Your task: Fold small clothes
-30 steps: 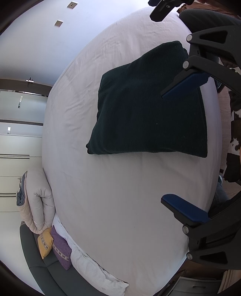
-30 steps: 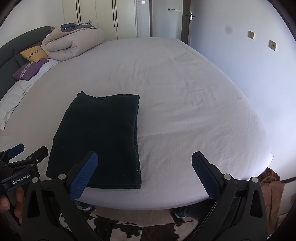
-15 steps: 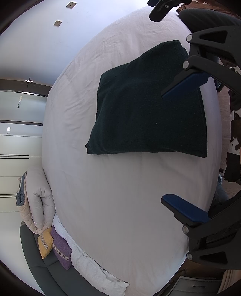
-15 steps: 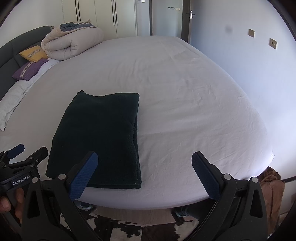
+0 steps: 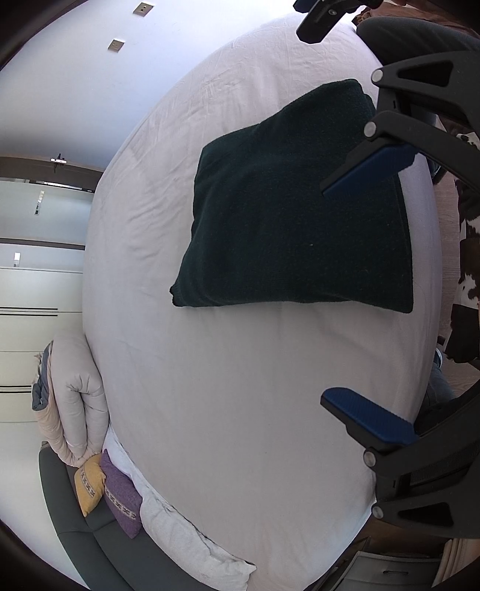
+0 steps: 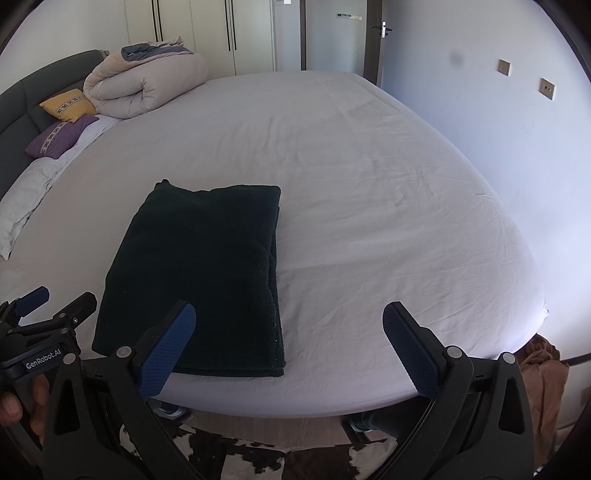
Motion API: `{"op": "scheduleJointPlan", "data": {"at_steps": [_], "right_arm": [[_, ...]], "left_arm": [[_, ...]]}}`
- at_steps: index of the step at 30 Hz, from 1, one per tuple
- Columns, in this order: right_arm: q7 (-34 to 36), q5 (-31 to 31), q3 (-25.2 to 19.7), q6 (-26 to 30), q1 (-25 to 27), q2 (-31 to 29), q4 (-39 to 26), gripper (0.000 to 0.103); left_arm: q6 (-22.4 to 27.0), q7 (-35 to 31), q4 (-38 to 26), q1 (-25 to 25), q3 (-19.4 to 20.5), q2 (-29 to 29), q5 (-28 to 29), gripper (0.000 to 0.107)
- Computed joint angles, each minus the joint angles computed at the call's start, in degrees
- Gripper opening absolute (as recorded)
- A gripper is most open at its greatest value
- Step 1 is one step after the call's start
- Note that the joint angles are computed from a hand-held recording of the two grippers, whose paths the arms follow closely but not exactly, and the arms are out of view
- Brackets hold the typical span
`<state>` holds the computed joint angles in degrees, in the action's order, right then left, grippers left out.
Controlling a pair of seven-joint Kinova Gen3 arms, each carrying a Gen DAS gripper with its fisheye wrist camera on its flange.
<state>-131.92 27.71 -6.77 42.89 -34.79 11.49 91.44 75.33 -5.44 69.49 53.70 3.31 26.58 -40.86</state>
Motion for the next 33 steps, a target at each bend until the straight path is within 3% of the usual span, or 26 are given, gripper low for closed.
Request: {"op": "scheduleJointPlan", "data": {"at_steps": [33], "right_arm": [[-0.3,-0.4,-0.1,0.3,0.0,0.2,0.1,0.103]], "left_arm": [[1.1,0.5,-0.9,1.0,-0.6,1.2,-1.0,0.103]]}}
